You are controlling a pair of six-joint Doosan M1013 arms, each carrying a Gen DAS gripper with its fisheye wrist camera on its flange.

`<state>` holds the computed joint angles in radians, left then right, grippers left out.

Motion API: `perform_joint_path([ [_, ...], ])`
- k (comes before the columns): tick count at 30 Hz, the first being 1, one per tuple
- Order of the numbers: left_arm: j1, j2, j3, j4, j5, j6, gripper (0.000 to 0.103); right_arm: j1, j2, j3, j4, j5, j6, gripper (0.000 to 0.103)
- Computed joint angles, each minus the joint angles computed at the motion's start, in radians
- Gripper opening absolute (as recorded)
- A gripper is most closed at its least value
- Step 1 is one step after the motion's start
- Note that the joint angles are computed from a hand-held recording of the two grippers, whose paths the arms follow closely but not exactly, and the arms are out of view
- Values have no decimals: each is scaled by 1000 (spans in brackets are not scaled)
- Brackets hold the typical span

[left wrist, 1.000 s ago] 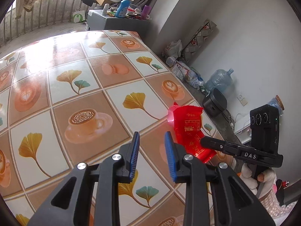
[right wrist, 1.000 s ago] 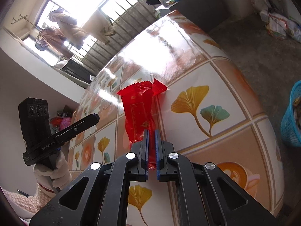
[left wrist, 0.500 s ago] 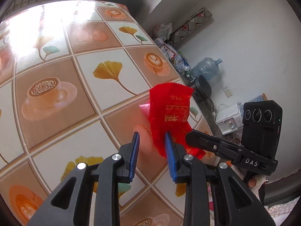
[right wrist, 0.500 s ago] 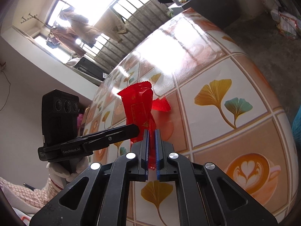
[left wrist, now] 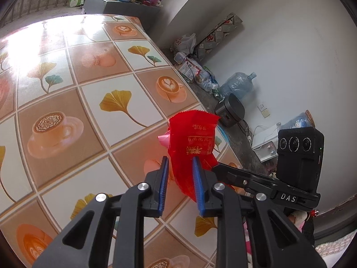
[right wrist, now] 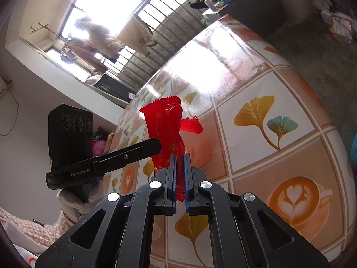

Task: Collect trash
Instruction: 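Carry the red wrapper with the right tool to the basket and release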

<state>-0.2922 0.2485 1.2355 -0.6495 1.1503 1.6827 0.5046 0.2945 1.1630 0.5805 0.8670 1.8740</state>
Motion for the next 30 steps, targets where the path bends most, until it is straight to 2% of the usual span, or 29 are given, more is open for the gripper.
perform_joint_path([
  [9, -28, -13, -19, 28, -15, 20, 21, -5, -29, 33, 3, -60, -5, 4],
  [16, -77, 23, -98, 36, -9, 45, 21, -26, -91, 111, -42, -158, 42, 4],
  [18, -95, 43, -132, 33, -2, 52, 32, -37, -113, 138, -79, -185, 84, 4],
  [21, -128, 73, -175, 24, -11, 77, 40, -56, -153, 189, -171, -231, 191, 4],
  [24, -158, 109, -227, 27, -4, 87, 47, -81, -193, 242, -328, -261, 378, 4],
  [27, -181, 144, -275, 26, 16, 102, 54, -98, -225, 284, -573, -234, 643, 4],
  [30, -198, 165, -302, 36, 25, 117, 58, -127, -241, 324, -718, -165, 841, 4],
])
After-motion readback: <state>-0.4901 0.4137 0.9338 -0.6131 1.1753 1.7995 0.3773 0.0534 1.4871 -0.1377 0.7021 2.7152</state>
